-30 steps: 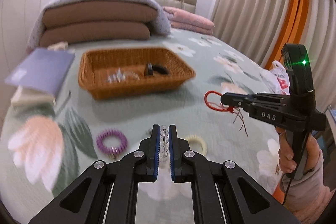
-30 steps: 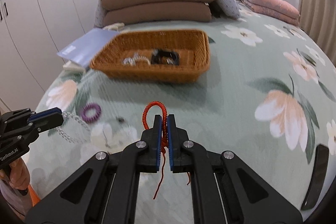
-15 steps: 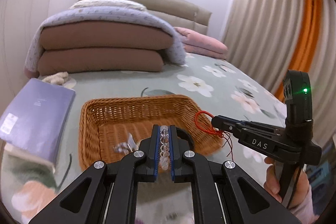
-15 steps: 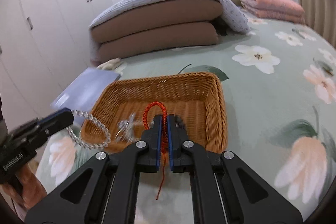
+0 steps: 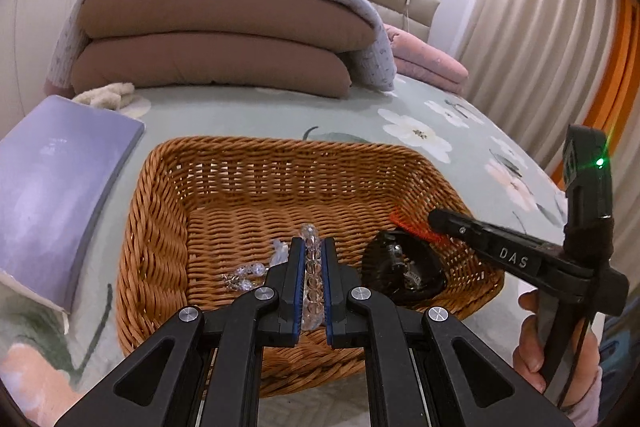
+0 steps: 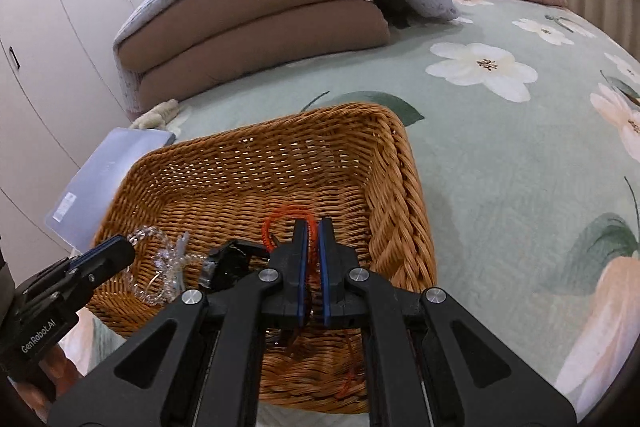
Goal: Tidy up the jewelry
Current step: 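Carry the cord and bracelet into the basket and open both tools, then withdraw both tools from the basket back over the jewelry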
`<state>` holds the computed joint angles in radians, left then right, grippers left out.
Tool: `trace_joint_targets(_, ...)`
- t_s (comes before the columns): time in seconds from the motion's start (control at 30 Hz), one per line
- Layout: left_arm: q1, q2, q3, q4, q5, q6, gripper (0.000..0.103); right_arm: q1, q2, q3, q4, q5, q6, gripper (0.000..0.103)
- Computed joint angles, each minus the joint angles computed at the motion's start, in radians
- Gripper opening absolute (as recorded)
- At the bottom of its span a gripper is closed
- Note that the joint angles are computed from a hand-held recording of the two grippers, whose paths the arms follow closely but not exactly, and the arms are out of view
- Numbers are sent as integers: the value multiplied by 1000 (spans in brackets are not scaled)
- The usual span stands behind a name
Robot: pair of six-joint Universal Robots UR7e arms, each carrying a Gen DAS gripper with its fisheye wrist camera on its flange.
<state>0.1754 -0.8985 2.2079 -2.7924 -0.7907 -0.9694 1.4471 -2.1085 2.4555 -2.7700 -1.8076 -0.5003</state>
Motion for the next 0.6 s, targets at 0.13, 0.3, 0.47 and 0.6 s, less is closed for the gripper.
trace_joint_targets(0.13, 9, -9, 16, -34, -33, -11, 8, -21, -36, 11, 18, 34, -4, 6)
trace_joint_targets(0.3, 1, -26, 40, -50, -26, -35, 40, -65, -103, 16, 71, 99, -11, 6)
trace_joint_targets(0.47, -29, -44, 55, -59, -1, -41, 51, -133, -198, 14, 195, 242, -36, 6)
trace_joint_targets(0.6, -82, -78, 60, 0, 19, -73, 51, -178, -290, -3, 352, 349, -11, 6)
